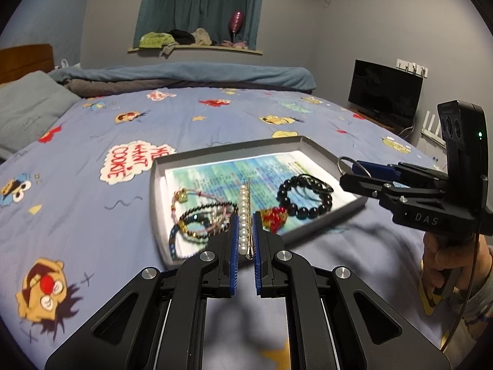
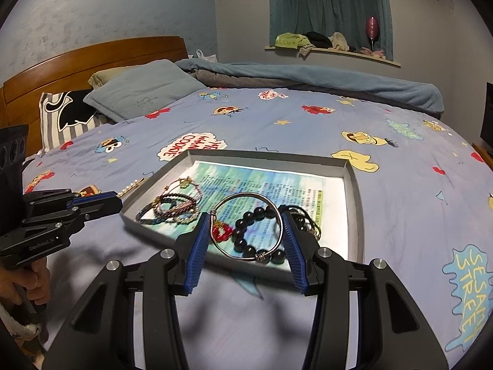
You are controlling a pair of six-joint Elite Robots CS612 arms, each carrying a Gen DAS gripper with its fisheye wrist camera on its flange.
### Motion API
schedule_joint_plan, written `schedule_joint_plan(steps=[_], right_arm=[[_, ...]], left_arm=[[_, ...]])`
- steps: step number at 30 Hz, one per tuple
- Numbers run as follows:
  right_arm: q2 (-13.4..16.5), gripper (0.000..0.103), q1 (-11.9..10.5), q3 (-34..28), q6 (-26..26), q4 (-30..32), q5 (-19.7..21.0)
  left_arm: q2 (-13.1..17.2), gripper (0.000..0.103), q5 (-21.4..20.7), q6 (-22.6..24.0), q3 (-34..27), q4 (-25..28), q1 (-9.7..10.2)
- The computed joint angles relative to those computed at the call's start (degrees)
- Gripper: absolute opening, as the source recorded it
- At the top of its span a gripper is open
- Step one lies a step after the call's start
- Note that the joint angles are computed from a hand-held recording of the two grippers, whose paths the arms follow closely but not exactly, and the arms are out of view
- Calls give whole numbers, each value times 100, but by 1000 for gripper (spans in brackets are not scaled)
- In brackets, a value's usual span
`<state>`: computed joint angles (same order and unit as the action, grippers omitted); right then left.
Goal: Organize jewelry
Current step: 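Carry the pearl clip and silver ring with both tools over the box, then open both tools to drop the clip and ring into the box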
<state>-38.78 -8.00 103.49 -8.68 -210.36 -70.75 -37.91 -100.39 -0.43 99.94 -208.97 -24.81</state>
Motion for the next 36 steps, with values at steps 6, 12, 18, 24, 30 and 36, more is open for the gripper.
schedule_joint_plan(steps=[6, 12, 18, 24, 30, 36], right_arm=[[149, 46, 34, -321, 2, 209, -143], [312, 46, 71, -660, 14, 441, -311], [425, 46, 90, -923, 45, 650, -460], [508, 47, 107, -1053, 39, 922, -586], [517, 53, 109, -1039, 70, 973, -599], [529, 59, 125, -816, 97, 300, -691]], left_arm=[[142, 9, -80, -137, -365, 286, 22], [272, 9, -30, -94, -722, 651, -4], [411, 9, 39, -95, -1025, 1088, -8], [475, 9, 98, -101, -1100, 1289, -23], [529, 32, 149, -123, -1071, 1101, -33], [534, 47, 155, -193, -919, 647, -37]])
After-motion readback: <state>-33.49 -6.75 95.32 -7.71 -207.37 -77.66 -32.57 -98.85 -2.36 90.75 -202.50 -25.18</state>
